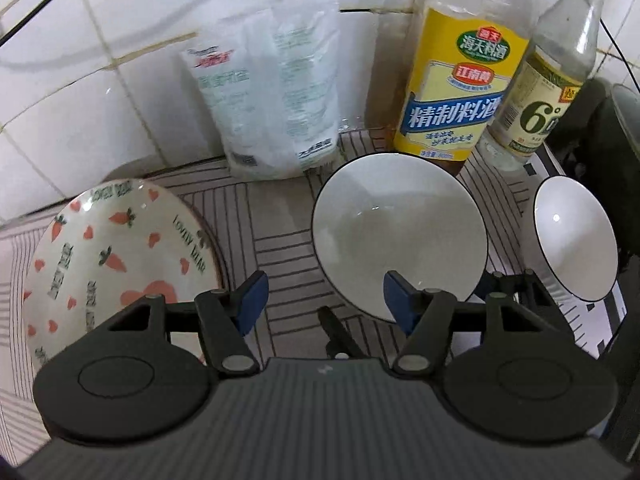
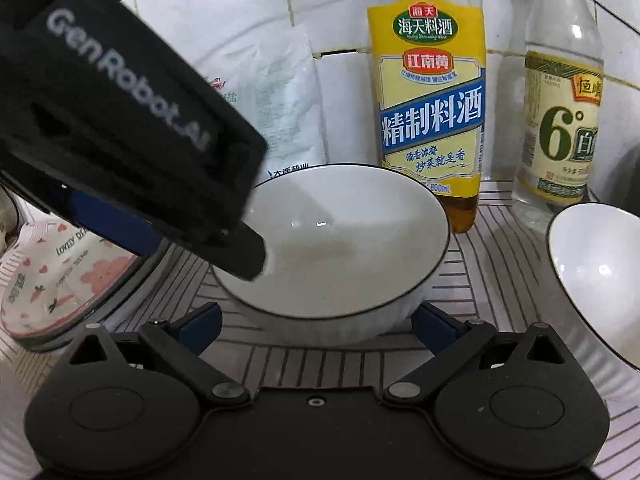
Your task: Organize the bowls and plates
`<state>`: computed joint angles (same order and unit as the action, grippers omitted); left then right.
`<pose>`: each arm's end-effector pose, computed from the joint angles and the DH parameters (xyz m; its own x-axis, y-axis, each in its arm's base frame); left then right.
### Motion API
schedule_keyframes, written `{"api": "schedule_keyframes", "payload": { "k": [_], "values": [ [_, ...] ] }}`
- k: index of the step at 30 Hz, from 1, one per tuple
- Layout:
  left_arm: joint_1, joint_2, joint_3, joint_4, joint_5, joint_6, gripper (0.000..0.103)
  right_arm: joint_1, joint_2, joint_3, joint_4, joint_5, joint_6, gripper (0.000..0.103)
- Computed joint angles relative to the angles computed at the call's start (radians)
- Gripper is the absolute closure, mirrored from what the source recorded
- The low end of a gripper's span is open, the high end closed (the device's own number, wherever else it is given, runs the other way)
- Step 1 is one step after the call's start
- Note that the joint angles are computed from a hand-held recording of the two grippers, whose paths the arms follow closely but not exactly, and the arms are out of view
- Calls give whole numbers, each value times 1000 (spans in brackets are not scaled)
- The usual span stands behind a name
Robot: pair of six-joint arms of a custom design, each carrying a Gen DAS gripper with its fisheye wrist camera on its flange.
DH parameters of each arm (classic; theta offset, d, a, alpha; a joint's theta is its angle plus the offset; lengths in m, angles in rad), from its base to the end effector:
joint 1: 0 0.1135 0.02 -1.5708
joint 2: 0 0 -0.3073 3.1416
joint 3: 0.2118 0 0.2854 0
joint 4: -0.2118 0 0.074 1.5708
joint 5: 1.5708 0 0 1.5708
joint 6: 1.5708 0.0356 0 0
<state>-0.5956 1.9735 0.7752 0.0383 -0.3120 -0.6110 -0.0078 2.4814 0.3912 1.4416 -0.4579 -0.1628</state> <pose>0.2884 -0.1822 0.0593 -0.8697 -0.0701 -0.4885 -0.0812 0.9967 0.0014 0.2609 0.0137 -0.0340 -0.5401 -0.1412 -0.8297 -0.4386 0.8886 0.1343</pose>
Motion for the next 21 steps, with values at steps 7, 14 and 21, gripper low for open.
{"api": "schedule_keyframes", "payload": {
  "k": [7, 14, 21],
  "values": [
    [19, 48, 19, 53, 28, 19, 79, 2, 2, 40, -8, -7, 29, 1],
    [13, 62, -18, 122, 4, 13, 88, -13, 12, 54, 0, -26, 8, 1],
    [16, 12, -84, 146, 32, -24, 88, -14, 46, 9, 88, -42, -8, 1]
  ]
}}
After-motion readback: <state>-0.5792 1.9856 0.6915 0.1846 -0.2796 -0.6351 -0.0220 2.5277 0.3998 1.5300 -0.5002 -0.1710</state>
